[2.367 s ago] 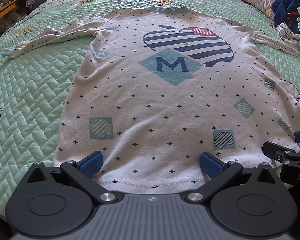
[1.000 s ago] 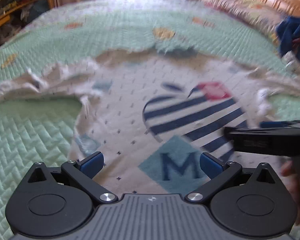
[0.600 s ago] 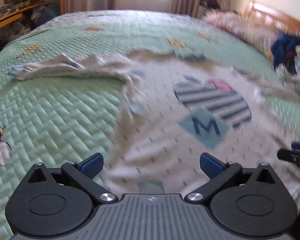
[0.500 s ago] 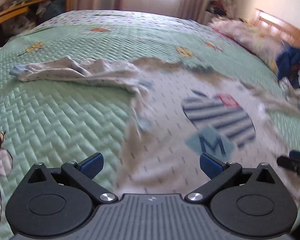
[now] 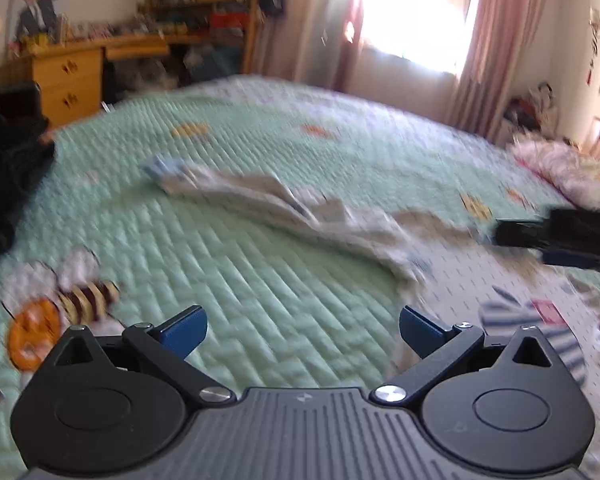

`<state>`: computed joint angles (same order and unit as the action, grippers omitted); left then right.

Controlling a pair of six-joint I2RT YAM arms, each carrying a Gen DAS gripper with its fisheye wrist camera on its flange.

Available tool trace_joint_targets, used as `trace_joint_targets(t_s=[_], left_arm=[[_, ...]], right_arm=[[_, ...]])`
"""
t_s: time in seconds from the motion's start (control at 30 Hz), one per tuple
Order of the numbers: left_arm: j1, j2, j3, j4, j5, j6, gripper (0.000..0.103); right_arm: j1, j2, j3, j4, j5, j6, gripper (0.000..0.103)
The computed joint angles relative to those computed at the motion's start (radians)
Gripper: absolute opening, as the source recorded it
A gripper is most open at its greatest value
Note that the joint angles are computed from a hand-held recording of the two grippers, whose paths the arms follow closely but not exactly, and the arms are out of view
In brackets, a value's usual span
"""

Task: Fold clothes
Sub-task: 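Move the right tool to the shirt sleeve and push it toward the body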

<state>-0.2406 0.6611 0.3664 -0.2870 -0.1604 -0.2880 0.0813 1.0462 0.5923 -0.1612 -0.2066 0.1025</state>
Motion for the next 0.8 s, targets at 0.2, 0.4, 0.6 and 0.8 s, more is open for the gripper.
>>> trace_joint_targets(t_s=[0.2, 0.4, 0.6, 0.8], left_arm=[[0.381, 0.06, -0.023, 0.132, 0.345, 0.113, 0.102], [0.884, 0.599, 0.263, 0.161, 0.968, 0.179, 0.102], [0.955, 1.112, 0.656, 0.171, 1.211, 0.014, 0.102], [0.865, 1.279, 0.791, 0.288, 1.152, -0.271, 0.102]], right_arm=[[0.213, 0.319, 0.202, 0.067, 0.153, 0.075, 0.085], [0.266, 0.279, 0.117, 0.093, 0.148, 0.18, 0.086], [0.305, 0.035, -0.118, 0.137, 0.153, 0.256, 0.086], [0.306, -0.162, -0.219, 0.063, 0.141, 0.274, 0.086]])
